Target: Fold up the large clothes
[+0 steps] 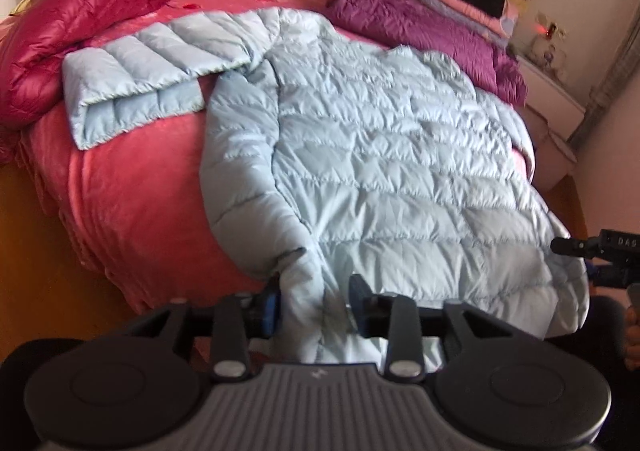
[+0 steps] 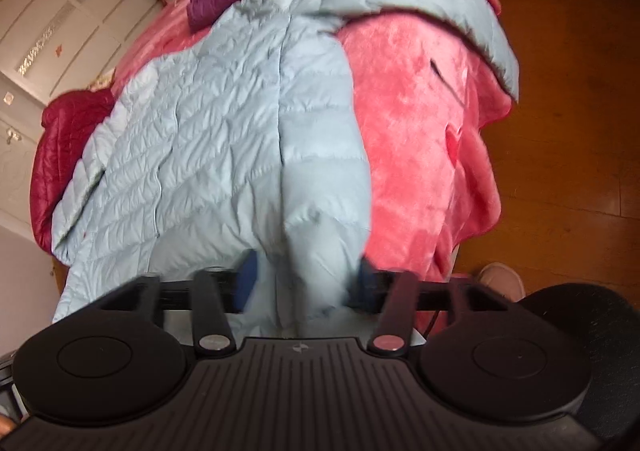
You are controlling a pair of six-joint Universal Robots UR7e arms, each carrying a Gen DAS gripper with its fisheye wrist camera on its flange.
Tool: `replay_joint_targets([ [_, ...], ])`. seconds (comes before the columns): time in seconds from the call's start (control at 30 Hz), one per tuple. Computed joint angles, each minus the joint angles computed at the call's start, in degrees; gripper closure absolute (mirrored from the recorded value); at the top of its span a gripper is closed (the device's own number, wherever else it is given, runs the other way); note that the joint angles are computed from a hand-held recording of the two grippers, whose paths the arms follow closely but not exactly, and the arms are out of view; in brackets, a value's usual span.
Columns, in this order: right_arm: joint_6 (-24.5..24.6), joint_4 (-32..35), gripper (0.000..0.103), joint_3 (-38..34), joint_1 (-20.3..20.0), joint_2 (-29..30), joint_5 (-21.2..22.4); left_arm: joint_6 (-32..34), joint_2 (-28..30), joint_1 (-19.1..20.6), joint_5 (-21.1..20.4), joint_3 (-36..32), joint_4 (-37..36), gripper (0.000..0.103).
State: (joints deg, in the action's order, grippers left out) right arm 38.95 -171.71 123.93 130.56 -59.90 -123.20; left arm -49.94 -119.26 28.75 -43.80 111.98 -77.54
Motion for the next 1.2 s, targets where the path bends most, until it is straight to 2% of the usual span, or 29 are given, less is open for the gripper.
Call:
replay_joint_targets([
  [0.07, -0.2, -1.5, 0.025, 0.8, 0.1, -0.6, -0.5, -1.3, -0.4, -1.2, 1.0, -0.5, 1.2, 0.047],
  [0.17, -0.1, -3.8, 0.017, 1.5, 0.4, -0.7, -1.8, -3.1, -0.9, -3.1, 3.2, -1.1, 2.6, 0.034],
  [0.33, -7.3, -11.5, 0.003, 1.1, 1.9, 1.6, -4.9, -3.8, -1.2, -4.0, 7.7, -1.7, 1.2, 0.026],
  [0.43, -14.5, -15.2, 0.003, -0.5, 2.7, 4.3, -5.1, -2.8, -0.3, -1.2, 11.0, -1.3, -3.5, 0.026],
  [0.57, -23.7, -17.6, 0.001, -4.2, 2.5, 8.7, -3.8, 0.0, 2.4, 5.7, 13.9, -0.4, -16.6, 0.028],
  [0.67, -29.9, -18.7, 0.0, -7.7, 2.3, 12.7, -3.7, 4.2, 4.9, 10.3, 16.1, 0.8, -30.3, 0.031],
  [0.8, -35.3, -19.7, 0.0, -11.9, 1.5, 17.0, -2.3, 8.7, 7.6, 15.6, 15.3, 2.3, -49.7, 0.031],
  [0.93, -39.3, -20.1, 0.0, -15.0, 0.0, 20.0, -0.3, 10.8, 10.2, 20.1, 14.0, 3.0, -64.2, 0.031],
  [1.07, -43.0, -19.5, 0.0, -17.2, -1.2, 21.6, 2.0, 12.3, 12.5, 23.8, 11.7, 3.7, -75.8, 0.031],
  [1.2, -44.4, -18.1, 0.0, -19.6, -2.4, 23.3, 4.2, 12.4, 14.4, 26.2, 10.4, 3.5, -80.4, 0.031],
])
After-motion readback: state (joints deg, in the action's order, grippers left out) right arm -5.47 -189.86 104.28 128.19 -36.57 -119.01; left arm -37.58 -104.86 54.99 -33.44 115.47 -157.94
